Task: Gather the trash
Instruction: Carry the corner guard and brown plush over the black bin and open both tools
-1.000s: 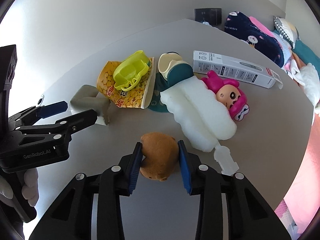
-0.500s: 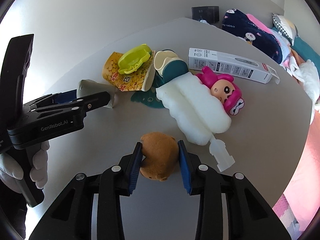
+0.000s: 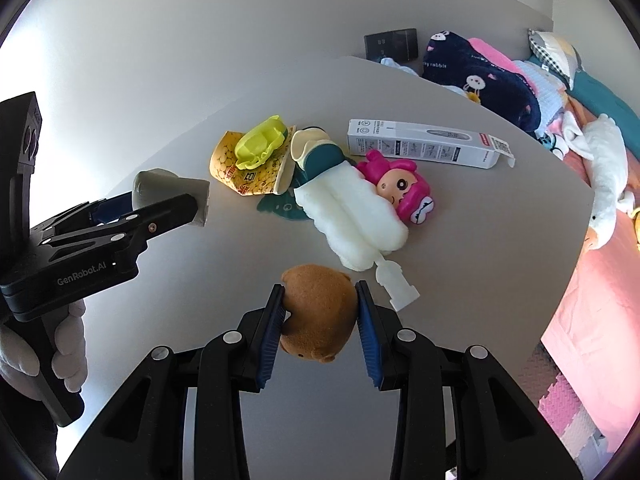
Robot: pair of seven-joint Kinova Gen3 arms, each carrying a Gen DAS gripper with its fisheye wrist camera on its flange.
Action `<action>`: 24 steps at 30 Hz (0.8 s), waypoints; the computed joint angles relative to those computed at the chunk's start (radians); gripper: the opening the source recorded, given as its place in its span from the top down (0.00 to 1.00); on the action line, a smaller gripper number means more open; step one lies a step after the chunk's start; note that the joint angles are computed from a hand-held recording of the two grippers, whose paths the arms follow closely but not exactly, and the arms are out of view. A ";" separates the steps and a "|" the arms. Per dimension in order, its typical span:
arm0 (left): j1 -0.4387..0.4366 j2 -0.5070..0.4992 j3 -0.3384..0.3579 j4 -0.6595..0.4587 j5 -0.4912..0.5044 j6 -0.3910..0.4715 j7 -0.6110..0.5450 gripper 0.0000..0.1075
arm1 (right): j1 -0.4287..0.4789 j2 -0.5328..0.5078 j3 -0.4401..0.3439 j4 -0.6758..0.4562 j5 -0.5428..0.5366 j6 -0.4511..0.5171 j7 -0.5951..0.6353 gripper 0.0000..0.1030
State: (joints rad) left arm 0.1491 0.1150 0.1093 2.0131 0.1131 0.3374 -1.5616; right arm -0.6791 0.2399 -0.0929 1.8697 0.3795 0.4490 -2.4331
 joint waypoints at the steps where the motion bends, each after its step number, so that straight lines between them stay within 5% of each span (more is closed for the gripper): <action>1: 0.013 -0.007 -0.003 0.001 -0.015 0.002 0.019 0.32 | -0.004 -0.011 0.003 0.010 0.005 -0.001 -0.009 0.64; 10: 0.101 -0.064 0.023 0.019 -0.113 0.011 0.160 0.32 | 0.015 -0.139 -0.026 0.120 0.103 0.005 -0.132 0.64; 24: 0.263 -0.059 0.089 -0.015 -0.294 0.032 0.384 0.32 | 0.191 -0.354 -0.175 0.300 0.150 0.044 -0.250 0.64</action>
